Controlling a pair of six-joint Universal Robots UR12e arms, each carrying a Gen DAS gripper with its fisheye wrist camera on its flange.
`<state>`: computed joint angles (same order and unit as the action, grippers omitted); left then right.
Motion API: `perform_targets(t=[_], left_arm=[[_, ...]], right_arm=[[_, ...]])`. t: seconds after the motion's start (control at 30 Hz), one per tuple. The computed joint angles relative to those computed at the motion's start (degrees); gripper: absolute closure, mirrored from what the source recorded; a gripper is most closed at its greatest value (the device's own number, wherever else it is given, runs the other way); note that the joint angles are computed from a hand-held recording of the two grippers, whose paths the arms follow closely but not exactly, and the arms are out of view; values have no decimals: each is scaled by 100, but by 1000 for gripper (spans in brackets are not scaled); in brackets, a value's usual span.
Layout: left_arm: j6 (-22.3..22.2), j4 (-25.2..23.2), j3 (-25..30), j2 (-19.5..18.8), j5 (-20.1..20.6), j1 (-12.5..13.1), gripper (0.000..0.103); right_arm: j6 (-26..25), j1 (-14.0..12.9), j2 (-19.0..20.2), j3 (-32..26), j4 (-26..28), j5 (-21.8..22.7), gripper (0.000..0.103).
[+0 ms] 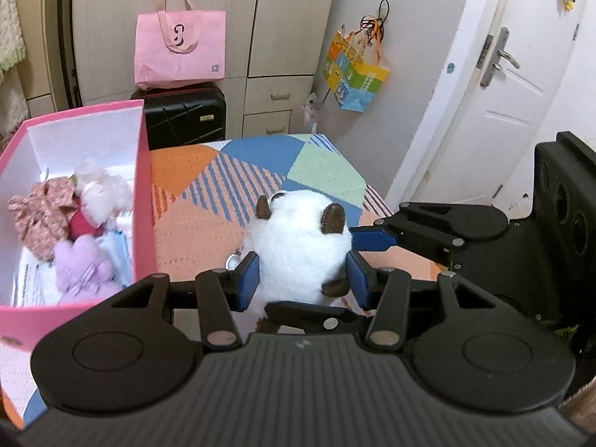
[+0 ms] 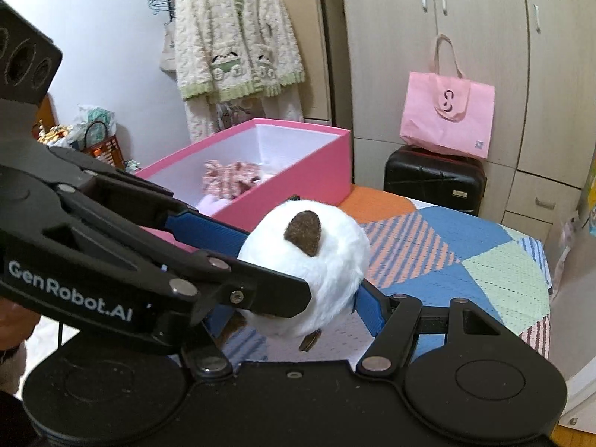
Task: Organize soft objects
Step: 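Lift the white plush cat with the left tool and carry it over the box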
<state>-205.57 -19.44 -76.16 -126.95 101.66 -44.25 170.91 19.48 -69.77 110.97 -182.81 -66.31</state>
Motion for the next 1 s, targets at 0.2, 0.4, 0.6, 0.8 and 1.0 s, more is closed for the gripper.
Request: perform_targets(t=[0.2,0.4,0.6,0.8,1.0], left_arm=[[-17,163,-542,401,-120,9,55],[-59,306,-980,754,-23,34,55],[-173,638,-1365,1028,201,82,55],[-41,1027,-1525,1141,458,181,55],[122,1436,-1551,1135,536,324,55]], right_arm=[[21,177,-221,65,236,22,30],[57,362,-269,-60,398,95,30],[113,448,-253,-405,1109,449,28],[53,587,-86,-743,1005,378,28],[294,641,139,-1071,752,333,28]])
